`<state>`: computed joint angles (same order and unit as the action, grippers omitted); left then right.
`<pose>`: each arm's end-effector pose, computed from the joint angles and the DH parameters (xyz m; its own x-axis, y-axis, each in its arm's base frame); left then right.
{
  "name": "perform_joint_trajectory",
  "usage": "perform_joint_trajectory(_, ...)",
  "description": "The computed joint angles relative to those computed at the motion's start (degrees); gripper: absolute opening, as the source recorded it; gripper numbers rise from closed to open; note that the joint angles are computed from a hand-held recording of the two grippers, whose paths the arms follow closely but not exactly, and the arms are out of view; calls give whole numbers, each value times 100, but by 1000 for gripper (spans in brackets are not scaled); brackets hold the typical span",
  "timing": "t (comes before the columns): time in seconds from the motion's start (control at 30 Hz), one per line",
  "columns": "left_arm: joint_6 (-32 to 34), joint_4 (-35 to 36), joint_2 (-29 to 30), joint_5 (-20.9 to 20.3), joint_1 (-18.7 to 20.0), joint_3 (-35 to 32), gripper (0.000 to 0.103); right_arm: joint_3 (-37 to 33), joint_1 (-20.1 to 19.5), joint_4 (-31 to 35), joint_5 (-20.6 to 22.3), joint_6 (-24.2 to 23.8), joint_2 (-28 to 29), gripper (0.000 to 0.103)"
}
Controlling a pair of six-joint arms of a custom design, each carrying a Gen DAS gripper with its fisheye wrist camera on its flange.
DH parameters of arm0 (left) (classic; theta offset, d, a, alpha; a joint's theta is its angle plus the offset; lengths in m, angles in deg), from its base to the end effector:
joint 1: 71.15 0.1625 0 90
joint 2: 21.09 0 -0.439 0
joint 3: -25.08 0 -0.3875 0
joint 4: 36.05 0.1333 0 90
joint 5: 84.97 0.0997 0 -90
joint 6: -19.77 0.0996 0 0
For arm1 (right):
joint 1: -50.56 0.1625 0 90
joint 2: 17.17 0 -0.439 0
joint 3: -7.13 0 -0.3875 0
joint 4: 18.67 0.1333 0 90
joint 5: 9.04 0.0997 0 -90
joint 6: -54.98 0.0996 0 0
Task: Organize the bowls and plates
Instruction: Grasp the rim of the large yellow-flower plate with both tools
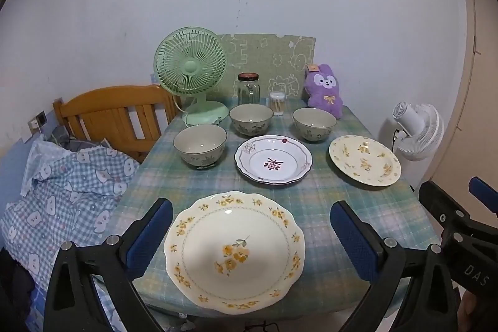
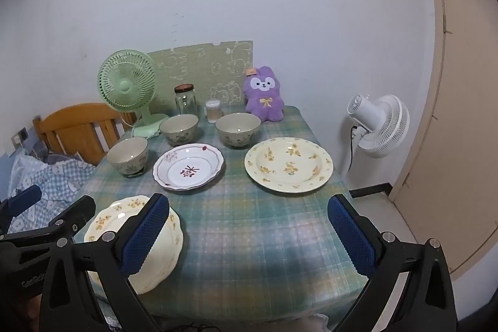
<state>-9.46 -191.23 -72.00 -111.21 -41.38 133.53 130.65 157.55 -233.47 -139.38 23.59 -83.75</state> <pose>-0.4011 -0.4859 0.1459 -0.7020 0.0429 -0.7109 0.5930 0.5879 -0.5501 0.2101 -0.4521 0.3043 -0.7145 0.1116 0.6907 -0.5649 0.4903 -0.6636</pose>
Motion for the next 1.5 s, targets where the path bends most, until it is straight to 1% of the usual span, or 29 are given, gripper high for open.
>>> perform_joint_trajectory(0.13,87,-133,87,4,13,-55,98,-33,-2,84,-6,29,13,103)
perform_joint_trajectory(0.2,225,-398,11,13,0,117,98,-47,-1,145,-4,51,-4,103)
perform_joint_trajectory(0.37,317,-589,14,20,4,199,97,-45,19,203,0,69,-6,103)
perform_joint_trajectory(0.57,304,-516,-21,-105,36,188,96,-66,43,240,-83,103,7,103)
perform_joint_trajectory(1.07,492,-668,-14,-60,-35,255,94,20,56,122,-145,126,-30,103)
perform_joint_trajectory(1.5,440,-691,-32,5,-94,327,94,72,67,118,-148,130,-66,103)
